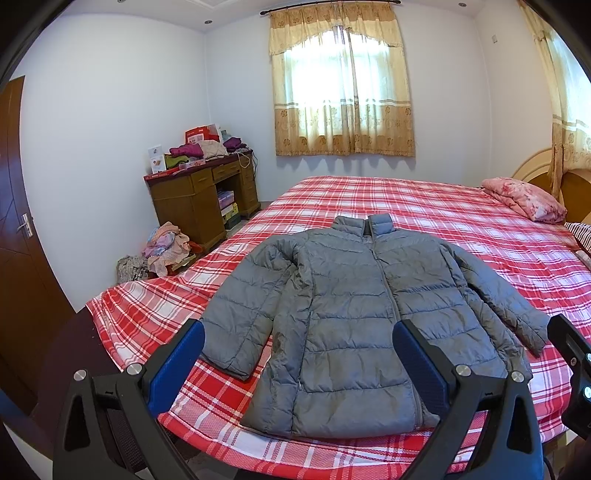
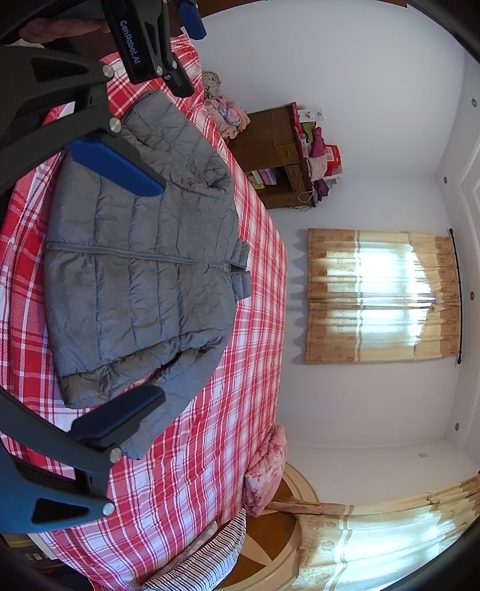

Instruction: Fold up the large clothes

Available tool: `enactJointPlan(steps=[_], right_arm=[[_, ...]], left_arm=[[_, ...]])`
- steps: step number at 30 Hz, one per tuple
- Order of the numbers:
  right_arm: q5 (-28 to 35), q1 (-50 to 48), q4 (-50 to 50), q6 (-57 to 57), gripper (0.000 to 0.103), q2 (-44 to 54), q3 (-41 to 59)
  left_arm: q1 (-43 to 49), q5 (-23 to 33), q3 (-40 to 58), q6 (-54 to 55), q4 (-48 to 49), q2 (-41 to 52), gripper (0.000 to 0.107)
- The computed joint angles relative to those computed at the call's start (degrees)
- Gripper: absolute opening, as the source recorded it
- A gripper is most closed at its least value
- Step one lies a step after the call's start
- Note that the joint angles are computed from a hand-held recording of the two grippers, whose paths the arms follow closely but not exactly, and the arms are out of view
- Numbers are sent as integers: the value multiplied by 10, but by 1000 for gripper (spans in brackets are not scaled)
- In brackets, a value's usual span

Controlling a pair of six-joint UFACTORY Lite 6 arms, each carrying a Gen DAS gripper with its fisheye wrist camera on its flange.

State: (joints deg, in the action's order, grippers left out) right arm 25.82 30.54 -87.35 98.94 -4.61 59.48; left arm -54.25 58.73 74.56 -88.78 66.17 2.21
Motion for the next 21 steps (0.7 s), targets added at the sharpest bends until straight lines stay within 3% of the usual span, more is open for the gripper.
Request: enactJointPlan(steps=[21], right_arm=[[-3,0,6,-4,103,1,-3]], left_arm=[[5,-7,-13,-7,3,-5,102]])
